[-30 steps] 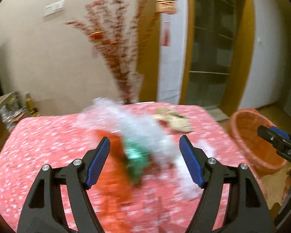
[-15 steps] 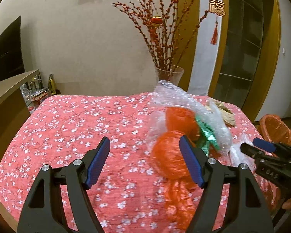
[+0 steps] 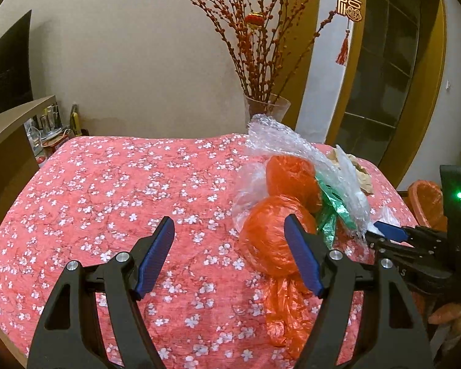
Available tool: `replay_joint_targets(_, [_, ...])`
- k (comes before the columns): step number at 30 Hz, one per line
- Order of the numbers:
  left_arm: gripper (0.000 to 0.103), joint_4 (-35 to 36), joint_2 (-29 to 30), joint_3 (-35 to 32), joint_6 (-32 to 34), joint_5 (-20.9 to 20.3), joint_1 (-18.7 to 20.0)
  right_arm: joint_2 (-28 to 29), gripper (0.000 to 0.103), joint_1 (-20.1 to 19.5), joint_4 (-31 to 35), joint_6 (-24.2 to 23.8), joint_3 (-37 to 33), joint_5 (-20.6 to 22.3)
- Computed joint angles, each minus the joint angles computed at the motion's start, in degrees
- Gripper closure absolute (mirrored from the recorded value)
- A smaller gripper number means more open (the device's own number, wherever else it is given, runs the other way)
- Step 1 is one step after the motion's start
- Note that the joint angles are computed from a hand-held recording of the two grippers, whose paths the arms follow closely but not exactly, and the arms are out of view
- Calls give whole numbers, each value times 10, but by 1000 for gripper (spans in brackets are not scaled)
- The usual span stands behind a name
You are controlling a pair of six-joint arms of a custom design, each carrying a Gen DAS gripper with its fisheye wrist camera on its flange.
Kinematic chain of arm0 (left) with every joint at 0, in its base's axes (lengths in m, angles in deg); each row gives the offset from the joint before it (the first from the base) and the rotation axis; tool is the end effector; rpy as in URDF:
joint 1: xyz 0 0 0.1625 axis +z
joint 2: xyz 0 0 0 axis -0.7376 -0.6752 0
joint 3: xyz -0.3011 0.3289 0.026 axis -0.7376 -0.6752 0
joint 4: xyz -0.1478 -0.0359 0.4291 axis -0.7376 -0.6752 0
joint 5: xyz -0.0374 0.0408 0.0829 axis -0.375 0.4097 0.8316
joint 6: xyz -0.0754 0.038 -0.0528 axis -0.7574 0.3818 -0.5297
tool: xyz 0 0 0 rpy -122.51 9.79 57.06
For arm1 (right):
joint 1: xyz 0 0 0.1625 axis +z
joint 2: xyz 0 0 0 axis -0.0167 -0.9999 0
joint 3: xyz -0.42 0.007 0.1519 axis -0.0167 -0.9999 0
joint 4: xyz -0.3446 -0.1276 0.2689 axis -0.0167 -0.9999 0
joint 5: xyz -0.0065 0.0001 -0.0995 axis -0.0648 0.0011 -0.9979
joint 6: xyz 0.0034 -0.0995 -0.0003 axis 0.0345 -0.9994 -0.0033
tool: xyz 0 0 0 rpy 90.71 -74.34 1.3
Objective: Collect trash
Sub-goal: 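Grasp the orange bag with the left tool while the right tool grasps a clear bag, then carry both bags over the basket and open both tools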
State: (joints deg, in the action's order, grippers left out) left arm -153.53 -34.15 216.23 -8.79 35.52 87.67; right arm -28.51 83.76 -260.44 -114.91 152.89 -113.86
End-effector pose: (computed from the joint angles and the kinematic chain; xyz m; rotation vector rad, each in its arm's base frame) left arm -0.1545 -0.4088 0.0015 0.5545 2.2883 -1.0724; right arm 0.0305 -0.4649 0.0808 0.3412 -2.2760 0.7795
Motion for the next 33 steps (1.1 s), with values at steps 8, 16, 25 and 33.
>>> replay_joint_targets(8, [29, 19, 6, -8, -3, -19, 3, -26, 92, -29, -17, 20, 23, 17])
replay_joint_targets(16, [25, 46, 19, -30, 4, -26, 0, -39, 93, -49, -46, 25, 50, 37])
replay_joint_targets(25, [26, 139, 32, -62, -17, -4, 9, -49, 93, -55, -54, 24, 71, 53])
replay_joint_targets(33, [69, 154, 10, -52, -35, -36, 24, -54, 93, -54, -63, 24, 82, 58])
